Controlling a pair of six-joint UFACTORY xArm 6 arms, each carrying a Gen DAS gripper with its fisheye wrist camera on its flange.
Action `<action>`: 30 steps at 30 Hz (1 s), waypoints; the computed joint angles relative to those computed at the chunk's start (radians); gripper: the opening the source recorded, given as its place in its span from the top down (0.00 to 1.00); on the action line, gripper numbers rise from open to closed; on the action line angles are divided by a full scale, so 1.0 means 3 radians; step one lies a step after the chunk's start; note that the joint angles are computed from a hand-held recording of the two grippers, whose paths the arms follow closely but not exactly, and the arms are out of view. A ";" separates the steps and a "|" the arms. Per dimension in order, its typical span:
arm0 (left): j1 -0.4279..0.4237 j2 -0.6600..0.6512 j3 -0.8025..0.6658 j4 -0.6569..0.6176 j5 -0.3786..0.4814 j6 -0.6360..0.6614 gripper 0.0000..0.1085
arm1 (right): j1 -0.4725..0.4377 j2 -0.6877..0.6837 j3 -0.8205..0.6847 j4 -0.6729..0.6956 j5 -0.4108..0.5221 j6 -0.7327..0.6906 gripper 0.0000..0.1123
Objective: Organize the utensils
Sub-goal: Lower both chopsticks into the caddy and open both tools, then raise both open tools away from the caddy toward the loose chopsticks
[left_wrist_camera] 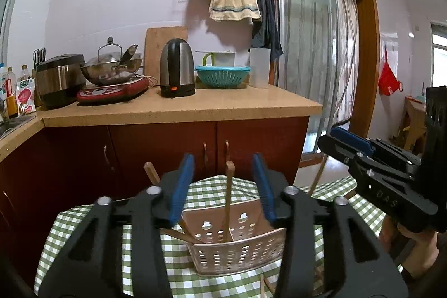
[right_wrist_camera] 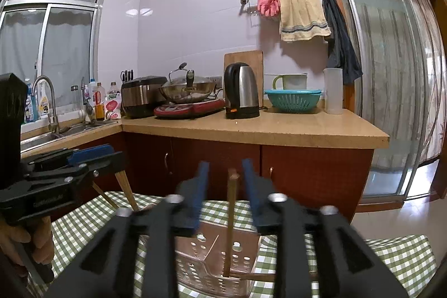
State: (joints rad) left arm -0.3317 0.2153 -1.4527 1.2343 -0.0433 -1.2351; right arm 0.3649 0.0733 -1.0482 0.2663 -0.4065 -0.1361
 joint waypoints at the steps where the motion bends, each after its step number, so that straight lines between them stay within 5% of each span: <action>1: 0.0005 -0.0024 0.0011 0.0058 0.0000 -0.0063 0.58 | 0.0009 -0.0015 0.0005 0.0035 -0.0009 -0.0034 0.65; 8: 0.0015 -0.0295 0.0143 0.0966 0.0039 -0.1023 0.42 | 0.0160 -0.0359 0.0282 0.0364 -0.0215 -0.0380 0.49; 16: -0.0109 -0.0766 0.0599 0.1960 0.0255 -0.2019 0.38 | 0.0417 -0.0836 0.0735 0.0984 -0.0354 -0.0928 0.48; 30: -0.0330 -0.1252 0.1669 0.1793 0.0611 -0.2114 0.38 | 0.0931 -0.1243 0.1623 0.2276 -0.0493 -0.1611 0.48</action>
State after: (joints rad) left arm -0.4305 -0.1603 -0.9519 1.7723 0.1400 -1.8692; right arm 0.6444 -0.2995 -0.5613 0.9491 -0.5543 -0.6195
